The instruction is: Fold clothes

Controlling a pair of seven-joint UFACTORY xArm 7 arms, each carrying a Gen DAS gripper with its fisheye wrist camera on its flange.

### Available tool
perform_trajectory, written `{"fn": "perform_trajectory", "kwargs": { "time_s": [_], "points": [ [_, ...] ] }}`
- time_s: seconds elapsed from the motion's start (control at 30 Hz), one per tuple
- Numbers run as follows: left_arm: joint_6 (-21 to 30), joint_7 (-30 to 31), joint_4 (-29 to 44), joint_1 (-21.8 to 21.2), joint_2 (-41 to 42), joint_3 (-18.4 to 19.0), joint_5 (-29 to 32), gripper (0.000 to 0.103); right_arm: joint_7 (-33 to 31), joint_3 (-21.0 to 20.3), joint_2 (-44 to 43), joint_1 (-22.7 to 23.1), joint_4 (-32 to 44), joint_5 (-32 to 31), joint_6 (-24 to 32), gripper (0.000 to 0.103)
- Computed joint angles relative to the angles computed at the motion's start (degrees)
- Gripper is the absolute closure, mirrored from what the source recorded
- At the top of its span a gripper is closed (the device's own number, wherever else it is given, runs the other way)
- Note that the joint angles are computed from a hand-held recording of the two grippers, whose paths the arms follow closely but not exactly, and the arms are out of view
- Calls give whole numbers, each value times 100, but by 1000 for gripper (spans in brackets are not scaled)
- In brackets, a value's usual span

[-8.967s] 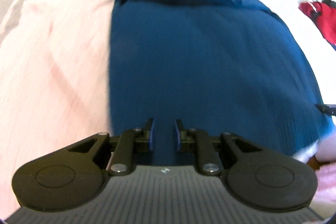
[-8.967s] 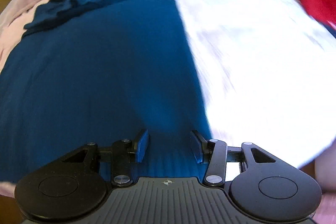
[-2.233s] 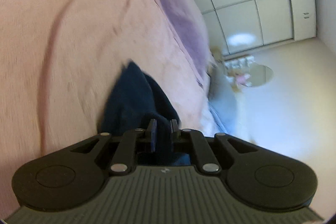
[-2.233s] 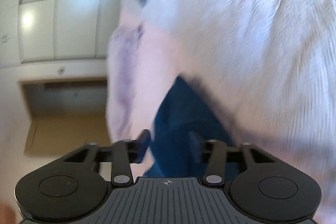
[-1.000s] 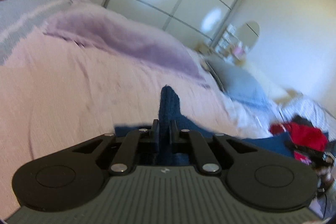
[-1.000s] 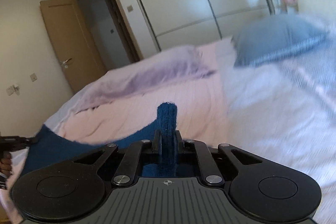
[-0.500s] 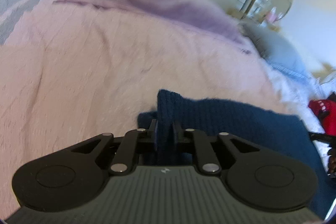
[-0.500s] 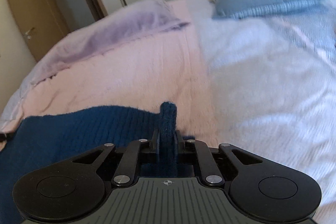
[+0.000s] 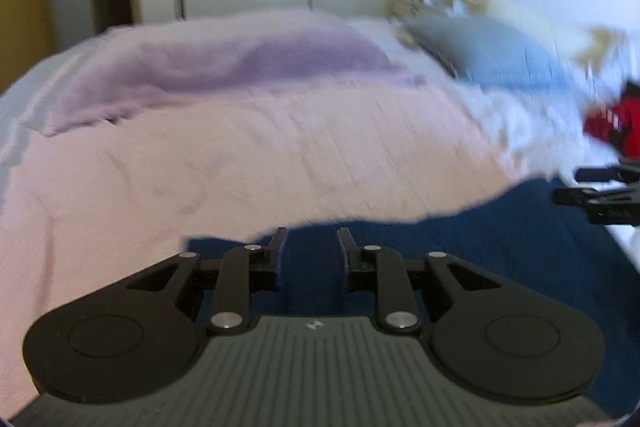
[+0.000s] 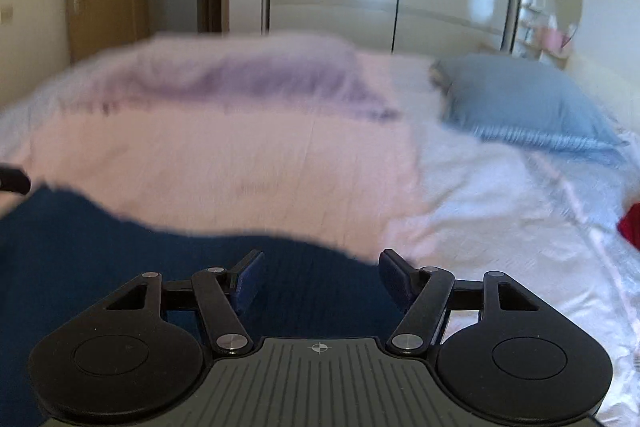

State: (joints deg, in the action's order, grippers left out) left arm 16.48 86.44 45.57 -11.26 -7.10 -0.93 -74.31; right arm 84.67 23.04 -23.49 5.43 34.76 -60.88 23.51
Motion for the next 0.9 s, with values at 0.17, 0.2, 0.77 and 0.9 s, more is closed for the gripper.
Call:
{"fn": "perform_trajectory", "kwargs": {
  "time_s": [0.17, 0.2, 0.77, 0.9],
  "points": [
    [-380, -109, 370, 281, 1045, -161, -298, 81, 1382, -152, 643, -496, -170, -1043, -688, 37],
    [-377, -91, 385, 350, 1066, -212, -346, 82, 1646, -236, 669, -511, -197, -1268, -806, 37],
    [187, -90, -1671, -431, -1546, -91, 664, 87, -101, 597, -74, 608, -137, 773, -564, 37],
    [-403, 619, -1858, -770, -1489, 418, 23, 88, 110, 707, -497, 574, -660, 816, -482, 37]
  ]
}}
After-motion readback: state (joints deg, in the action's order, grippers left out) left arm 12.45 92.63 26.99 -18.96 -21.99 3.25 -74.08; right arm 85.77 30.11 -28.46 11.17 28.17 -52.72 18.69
